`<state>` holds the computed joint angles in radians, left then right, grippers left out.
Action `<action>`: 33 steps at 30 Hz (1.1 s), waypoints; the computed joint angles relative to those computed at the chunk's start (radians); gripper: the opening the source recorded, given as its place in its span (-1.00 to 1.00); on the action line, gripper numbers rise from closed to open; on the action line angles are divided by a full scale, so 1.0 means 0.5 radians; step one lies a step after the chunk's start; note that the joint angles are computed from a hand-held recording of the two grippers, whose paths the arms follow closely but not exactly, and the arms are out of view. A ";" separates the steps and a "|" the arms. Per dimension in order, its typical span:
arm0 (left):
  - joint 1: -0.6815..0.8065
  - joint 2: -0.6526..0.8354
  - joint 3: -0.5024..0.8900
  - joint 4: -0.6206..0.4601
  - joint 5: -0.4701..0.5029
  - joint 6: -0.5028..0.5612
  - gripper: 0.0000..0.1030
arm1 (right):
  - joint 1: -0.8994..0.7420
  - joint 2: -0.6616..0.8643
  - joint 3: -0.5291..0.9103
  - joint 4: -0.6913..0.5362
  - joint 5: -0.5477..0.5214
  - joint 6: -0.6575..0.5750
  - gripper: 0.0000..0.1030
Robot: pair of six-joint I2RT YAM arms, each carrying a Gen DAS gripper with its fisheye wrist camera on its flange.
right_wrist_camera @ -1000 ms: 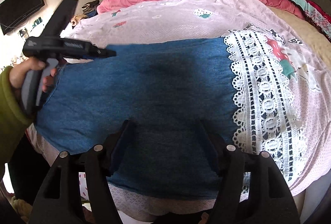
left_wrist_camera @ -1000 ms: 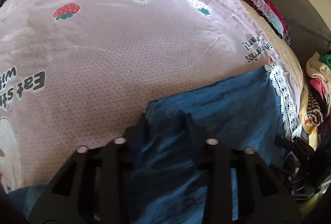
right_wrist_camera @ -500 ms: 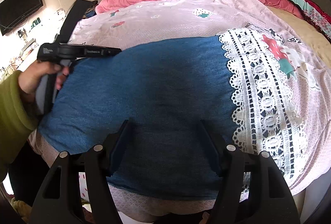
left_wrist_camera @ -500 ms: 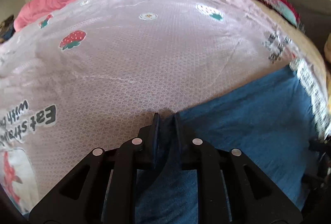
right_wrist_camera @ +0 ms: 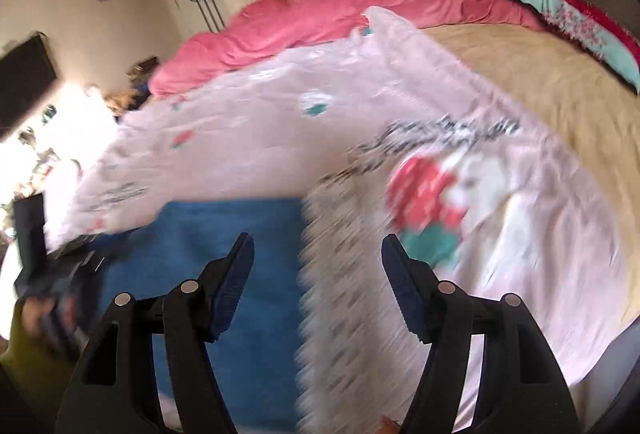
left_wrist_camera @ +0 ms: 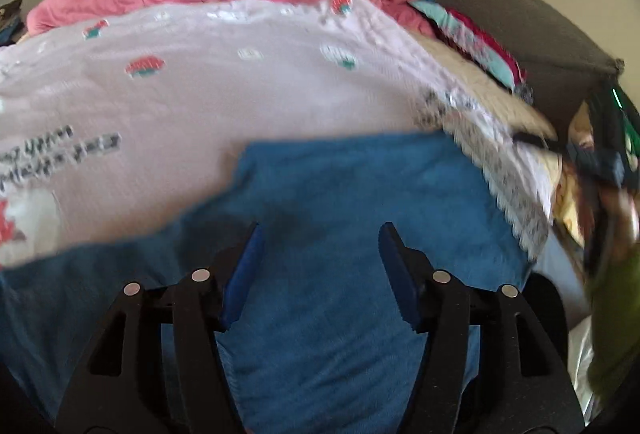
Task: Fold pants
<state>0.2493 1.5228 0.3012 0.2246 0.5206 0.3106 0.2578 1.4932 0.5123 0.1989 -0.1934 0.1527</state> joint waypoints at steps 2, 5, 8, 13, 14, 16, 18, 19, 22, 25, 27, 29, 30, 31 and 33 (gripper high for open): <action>-0.039 0.183 0.029 0.093 -0.055 0.008 0.00 | -0.034 0.201 0.189 -0.054 0.042 -0.092 0.23; 0.026 0.329 0.077 0.125 0.022 0.047 0.00 | -0.101 0.539 0.456 -0.094 -0.063 -0.156 0.06; 0.066 0.316 0.083 0.083 0.086 0.046 0.01 | -0.138 0.837 0.641 -0.124 -0.248 -0.198 -0.14; 0.031 0.305 0.038 0.146 0.044 0.053 0.07 | -0.091 0.820 0.549 -0.011 -0.220 -0.242 -0.47; 0.028 0.307 0.033 0.156 0.041 0.050 0.07 | -0.076 0.746 0.486 0.029 -0.188 -0.248 -0.54; 0.029 0.317 0.034 0.166 0.044 0.045 0.08 | -0.042 0.592 0.364 0.136 -0.109 -0.274 -0.59; 0.034 0.338 0.050 0.167 0.052 0.044 0.08 | -0.017 0.567 0.375 0.139 -0.017 -0.312 -0.59; 0.039 0.348 0.054 0.169 0.057 0.046 0.08 | -0.003 0.600 0.419 0.102 0.029 -0.322 -0.59; 0.039 0.358 0.044 0.193 0.048 0.056 0.08 | 0.059 0.837 0.602 -0.016 0.206 -0.372 -0.57; 0.038 0.357 0.036 0.198 0.043 0.061 0.08 | 0.080 0.935 0.634 0.018 0.270 -0.371 -0.54; 0.039 0.362 0.041 0.197 0.048 0.064 0.09 | 0.044 0.900 0.624 0.002 0.243 -0.334 -0.23; 0.041 0.368 0.054 0.183 0.066 0.061 0.09 | 0.005 0.731 0.478 0.069 0.288 -0.224 0.14; 0.057 0.374 0.064 0.167 0.092 0.066 0.09 | -0.034 0.588 0.330 0.172 0.265 -0.178 0.20; 0.068 0.376 0.072 0.152 0.107 0.071 0.09 | -0.058 0.478 0.220 0.229 0.239 -0.161 0.20; 0.070 0.370 0.075 0.139 0.108 0.079 0.11 | -0.086 0.144 -0.085 0.319 0.246 -0.146 0.20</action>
<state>0.2841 1.7080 0.3388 0.2941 0.5747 0.3503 0.2149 1.5651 0.4696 0.3586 -0.0703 0.0799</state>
